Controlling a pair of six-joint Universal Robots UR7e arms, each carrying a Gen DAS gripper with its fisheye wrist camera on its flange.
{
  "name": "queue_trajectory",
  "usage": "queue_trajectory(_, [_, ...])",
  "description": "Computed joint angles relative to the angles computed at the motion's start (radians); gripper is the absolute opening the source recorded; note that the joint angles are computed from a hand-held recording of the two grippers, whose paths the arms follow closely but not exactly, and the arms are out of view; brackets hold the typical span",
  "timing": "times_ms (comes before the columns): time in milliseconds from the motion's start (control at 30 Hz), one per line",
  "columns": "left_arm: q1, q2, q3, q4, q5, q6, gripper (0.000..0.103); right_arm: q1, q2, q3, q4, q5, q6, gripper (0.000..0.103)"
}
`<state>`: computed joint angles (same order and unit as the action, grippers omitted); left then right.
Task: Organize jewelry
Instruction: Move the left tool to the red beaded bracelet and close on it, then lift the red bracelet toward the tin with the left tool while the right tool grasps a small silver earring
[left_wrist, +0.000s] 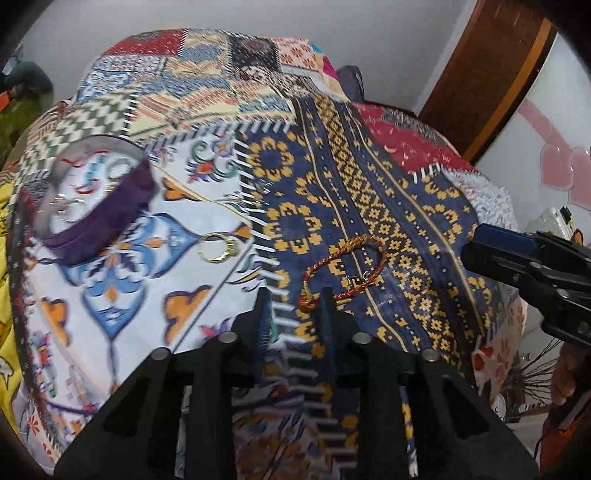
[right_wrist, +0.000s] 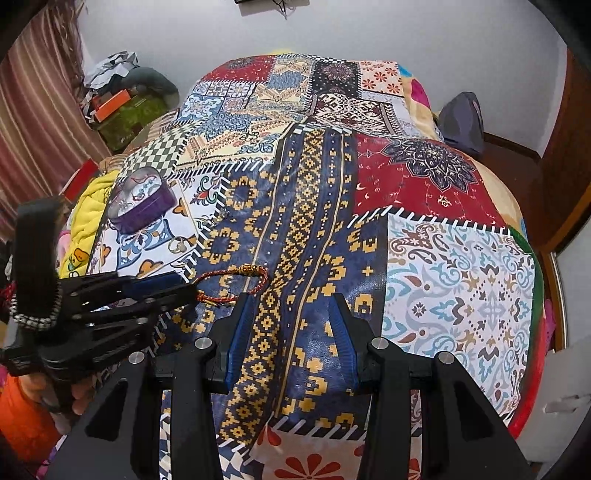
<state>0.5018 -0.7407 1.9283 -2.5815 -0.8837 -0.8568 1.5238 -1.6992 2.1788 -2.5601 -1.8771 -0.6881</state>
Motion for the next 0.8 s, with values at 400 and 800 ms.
queue_trajectory(400, [-0.004,0.025,-0.012,-0.013,0.022,0.020,0.003,0.011,0.019,0.010,0.025,0.004,-0.030,0.039])
queue_trajectory(800, [-0.050,-0.159,0.161,0.039,0.102,-0.173,0.003,0.037,0.100,0.014,0.027,-0.042,-0.032,0.039])
